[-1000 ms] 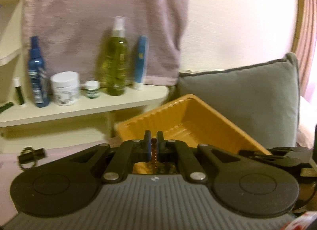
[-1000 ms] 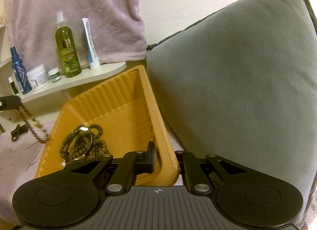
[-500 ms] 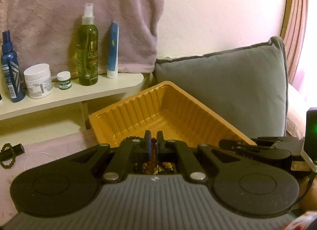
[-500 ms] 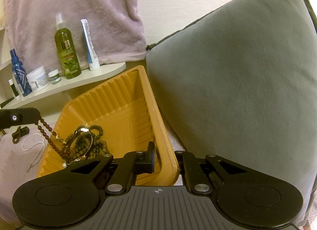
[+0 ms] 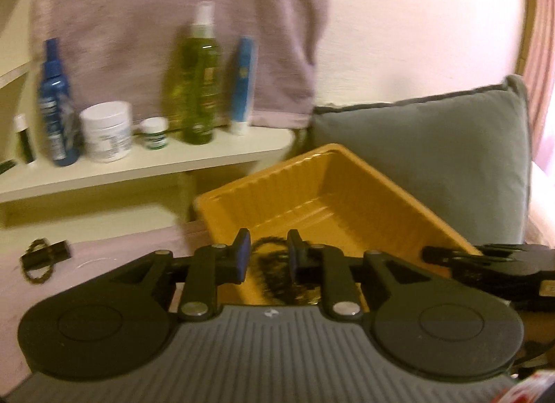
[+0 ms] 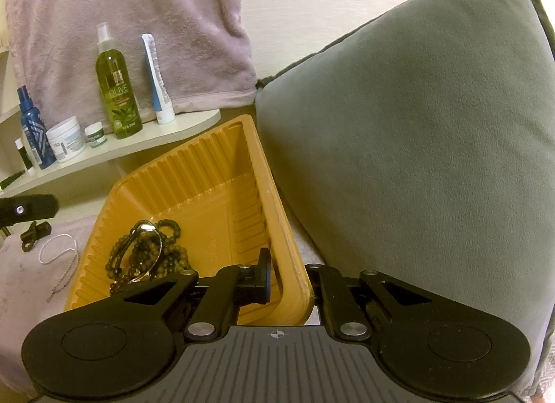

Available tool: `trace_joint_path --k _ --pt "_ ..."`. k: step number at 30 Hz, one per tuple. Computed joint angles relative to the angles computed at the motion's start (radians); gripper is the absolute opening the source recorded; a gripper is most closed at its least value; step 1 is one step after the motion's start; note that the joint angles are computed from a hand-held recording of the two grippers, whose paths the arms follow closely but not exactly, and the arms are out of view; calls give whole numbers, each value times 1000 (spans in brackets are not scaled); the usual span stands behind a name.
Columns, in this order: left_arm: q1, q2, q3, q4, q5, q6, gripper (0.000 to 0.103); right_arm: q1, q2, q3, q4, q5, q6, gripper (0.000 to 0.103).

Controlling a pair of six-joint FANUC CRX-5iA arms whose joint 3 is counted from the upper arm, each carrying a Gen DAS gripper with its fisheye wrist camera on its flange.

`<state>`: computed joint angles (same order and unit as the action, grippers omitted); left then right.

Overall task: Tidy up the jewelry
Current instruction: 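Carry the brown bracelet into the orange tray and open the left gripper, then move the left gripper to the white pearl necklace and close on it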

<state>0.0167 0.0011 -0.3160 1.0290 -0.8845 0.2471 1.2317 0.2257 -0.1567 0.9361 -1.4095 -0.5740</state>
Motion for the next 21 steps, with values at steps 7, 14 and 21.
trace_joint_path --k 7,14,21 --pt "41 -9 -25 -13 66 23 19 0 0 1 -1 -2 6 8" --pt "90 -32 -68 -62 157 36 20 -1 1 0 -3 -2 11 8" --pt "126 -30 -86 -100 189 52 20 -4 4 3 -8 -3 20 8"
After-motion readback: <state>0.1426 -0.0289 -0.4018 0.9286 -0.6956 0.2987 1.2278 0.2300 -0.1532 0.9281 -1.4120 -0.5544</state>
